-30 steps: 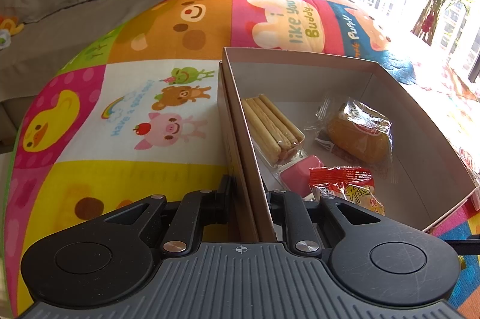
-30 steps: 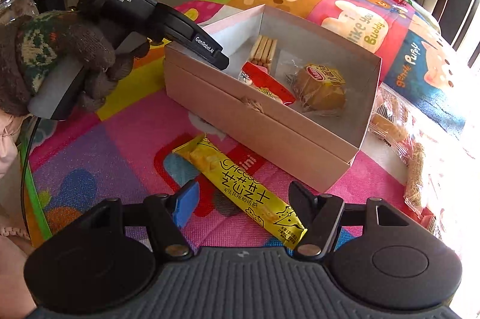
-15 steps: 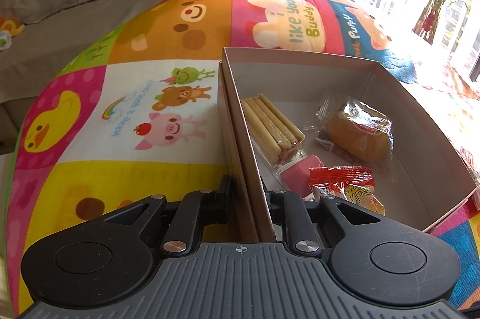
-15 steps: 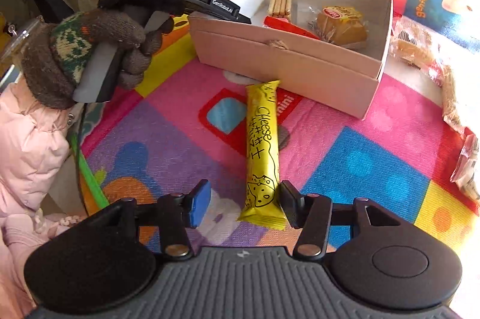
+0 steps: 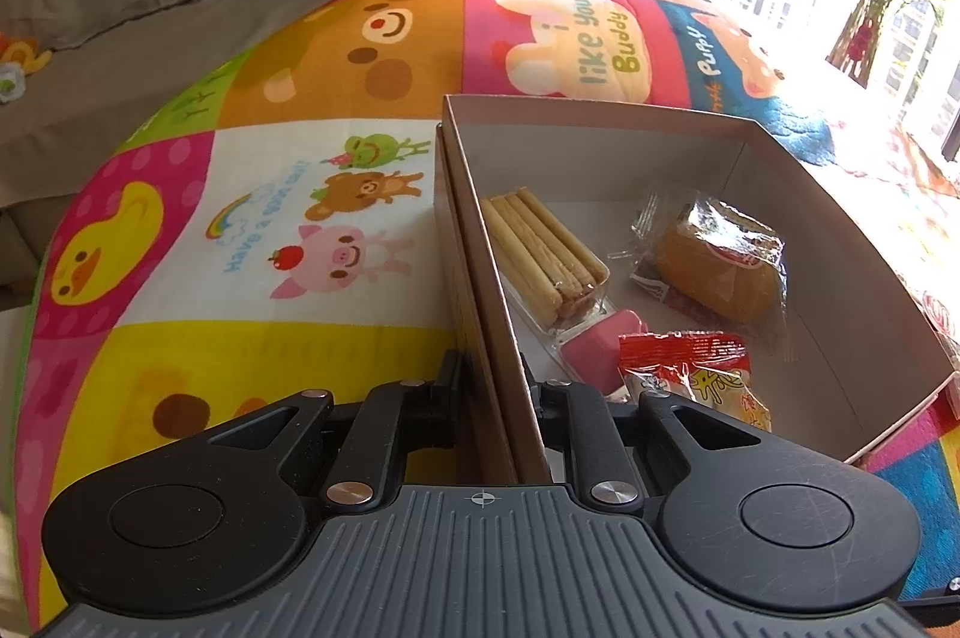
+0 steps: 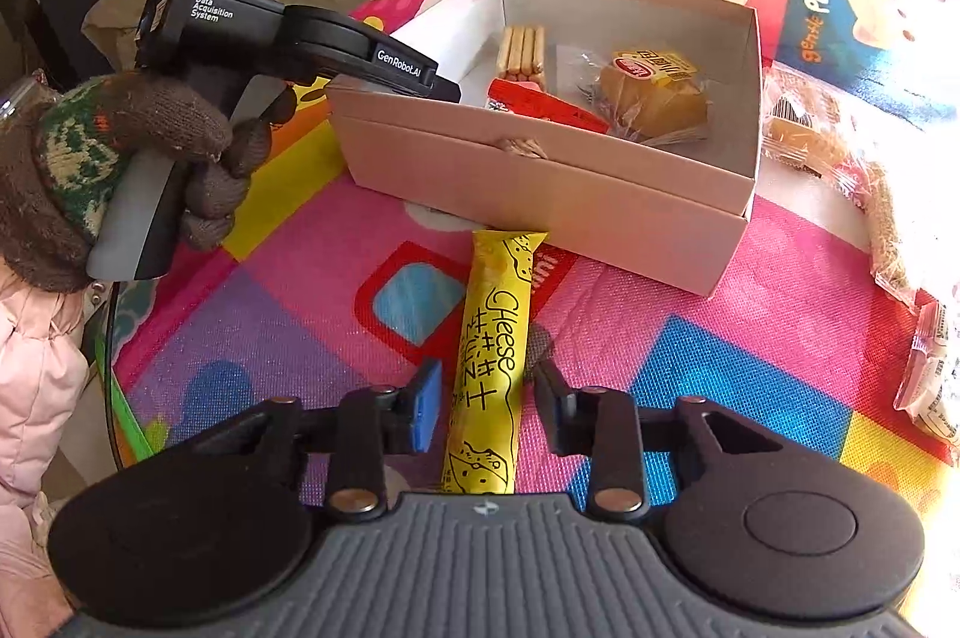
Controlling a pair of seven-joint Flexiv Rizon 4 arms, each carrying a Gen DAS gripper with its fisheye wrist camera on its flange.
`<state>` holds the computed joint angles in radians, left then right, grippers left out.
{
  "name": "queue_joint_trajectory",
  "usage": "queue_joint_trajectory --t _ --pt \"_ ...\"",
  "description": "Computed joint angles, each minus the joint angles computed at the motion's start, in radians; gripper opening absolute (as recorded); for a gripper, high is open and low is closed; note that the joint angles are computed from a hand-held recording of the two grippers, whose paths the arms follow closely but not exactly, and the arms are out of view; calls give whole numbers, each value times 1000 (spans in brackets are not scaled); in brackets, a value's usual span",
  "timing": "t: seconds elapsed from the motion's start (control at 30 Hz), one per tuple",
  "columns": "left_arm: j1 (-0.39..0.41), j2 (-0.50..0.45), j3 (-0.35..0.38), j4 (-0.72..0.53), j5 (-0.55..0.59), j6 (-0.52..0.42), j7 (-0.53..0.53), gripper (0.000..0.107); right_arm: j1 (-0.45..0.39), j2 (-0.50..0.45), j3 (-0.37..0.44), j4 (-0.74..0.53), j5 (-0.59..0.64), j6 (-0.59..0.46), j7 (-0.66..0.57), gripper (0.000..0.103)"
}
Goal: Organize objects
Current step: 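Grasp the yellow cheese stick on the mat with the right tool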
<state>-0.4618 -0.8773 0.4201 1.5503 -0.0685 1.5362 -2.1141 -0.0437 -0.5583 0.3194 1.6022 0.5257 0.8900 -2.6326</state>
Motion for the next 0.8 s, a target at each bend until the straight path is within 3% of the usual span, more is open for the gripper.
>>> queue_joint_trajectory --t 0.33,0.43,0.53,0.63,0.8 --pt "2 6 -11 20 -19 24 8 18 -6 45 -72 92 -53 105 155 22" --pt "0 6 -9 21 -24 24 11 18 -38 55 -70 95 -57 73 203 22" --pt "-1 6 -9 21 -27 24 15 18 -66 61 -57 88 -39 24 203 24" --pt "-1 5 -8 21 -29 22 18 18 -63 58 -52 90 -26 41 185 27" --pt "-3 5 -7 21 -31 23 18 18 -33 65 -42 138 -50 139 134 29"
